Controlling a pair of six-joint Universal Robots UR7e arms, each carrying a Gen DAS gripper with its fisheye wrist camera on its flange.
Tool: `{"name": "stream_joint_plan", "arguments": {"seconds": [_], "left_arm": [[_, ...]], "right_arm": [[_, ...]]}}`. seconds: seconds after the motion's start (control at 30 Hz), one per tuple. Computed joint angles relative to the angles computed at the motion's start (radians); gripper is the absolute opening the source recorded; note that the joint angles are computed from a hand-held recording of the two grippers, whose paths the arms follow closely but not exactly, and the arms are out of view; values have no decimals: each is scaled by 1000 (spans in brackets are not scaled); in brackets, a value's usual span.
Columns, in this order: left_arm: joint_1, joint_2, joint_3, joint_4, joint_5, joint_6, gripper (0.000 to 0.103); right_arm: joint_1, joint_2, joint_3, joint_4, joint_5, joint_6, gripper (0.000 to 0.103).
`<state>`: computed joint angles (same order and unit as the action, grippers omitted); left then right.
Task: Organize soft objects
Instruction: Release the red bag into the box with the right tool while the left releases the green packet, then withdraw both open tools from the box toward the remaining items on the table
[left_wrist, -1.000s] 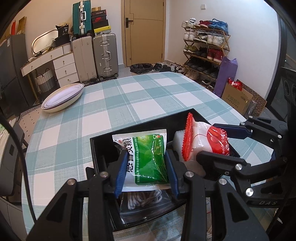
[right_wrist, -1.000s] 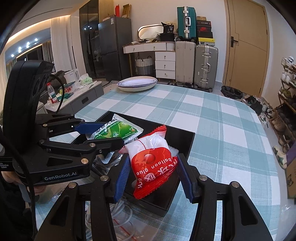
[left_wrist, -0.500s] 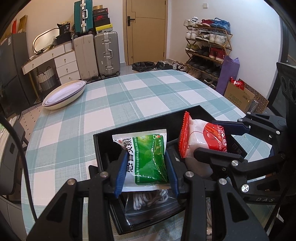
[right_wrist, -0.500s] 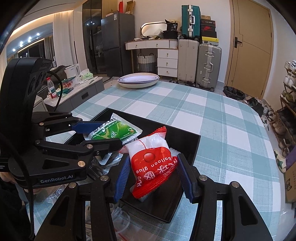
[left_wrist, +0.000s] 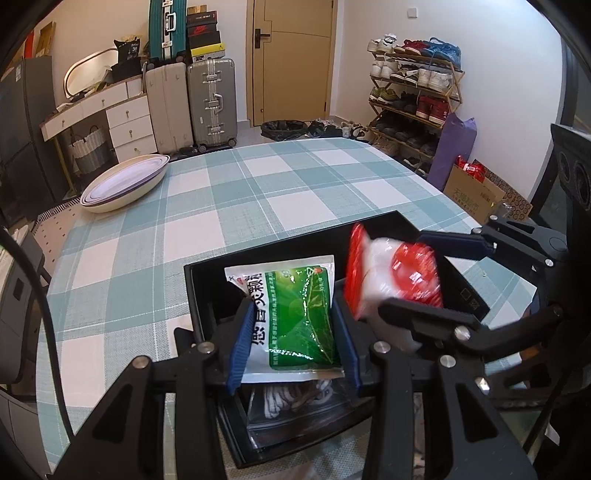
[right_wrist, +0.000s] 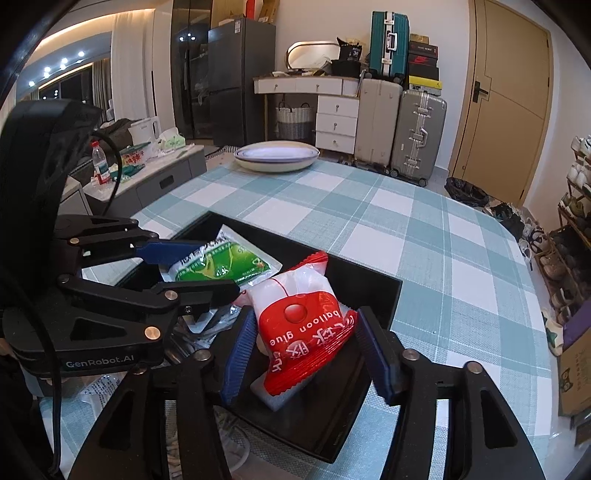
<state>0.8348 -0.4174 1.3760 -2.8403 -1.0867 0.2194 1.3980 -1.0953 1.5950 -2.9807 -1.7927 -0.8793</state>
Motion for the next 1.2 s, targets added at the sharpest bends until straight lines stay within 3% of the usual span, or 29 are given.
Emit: {"name": "stream_joint_plan", "arguments": {"seconds": [0.03, 0.1, 0.2, 0.23, 0.3, 0.37, 0.63, 1.2], "left_arm": [[-1, -4, 4, 1, 1, -4, 47], [-8, -14, 17, -1, 13, -6, 60], [-17, -34, 49, -23, 20, -5, 67], [-21, -42, 63, -35, 23, -2, 71], [-28, -59, 98, -77, 32, -3, 94], [-35, -76, 136, -126, 40, 4, 99], [-59, -152, 276, -218, 66, 9, 103], [-80, -224, 449, -318, 128, -11, 103]], "right_arm": [[-2, -14, 17, -11, 12, -2, 79], [-2, -34, 43, -40, 23, -10, 90], [-2, -63, 77, -61, 18, -10, 100], [-2, -71, 89, -80, 14, -4, 102], [-5, -85, 106, -91, 10, 21, 102], [-13, -111, 128, -80, 28, 51, 102], [-46, -204, 235, -84, 90, 112, 102], [-74, -290, 401, -106, 92, 138, 102]]}}
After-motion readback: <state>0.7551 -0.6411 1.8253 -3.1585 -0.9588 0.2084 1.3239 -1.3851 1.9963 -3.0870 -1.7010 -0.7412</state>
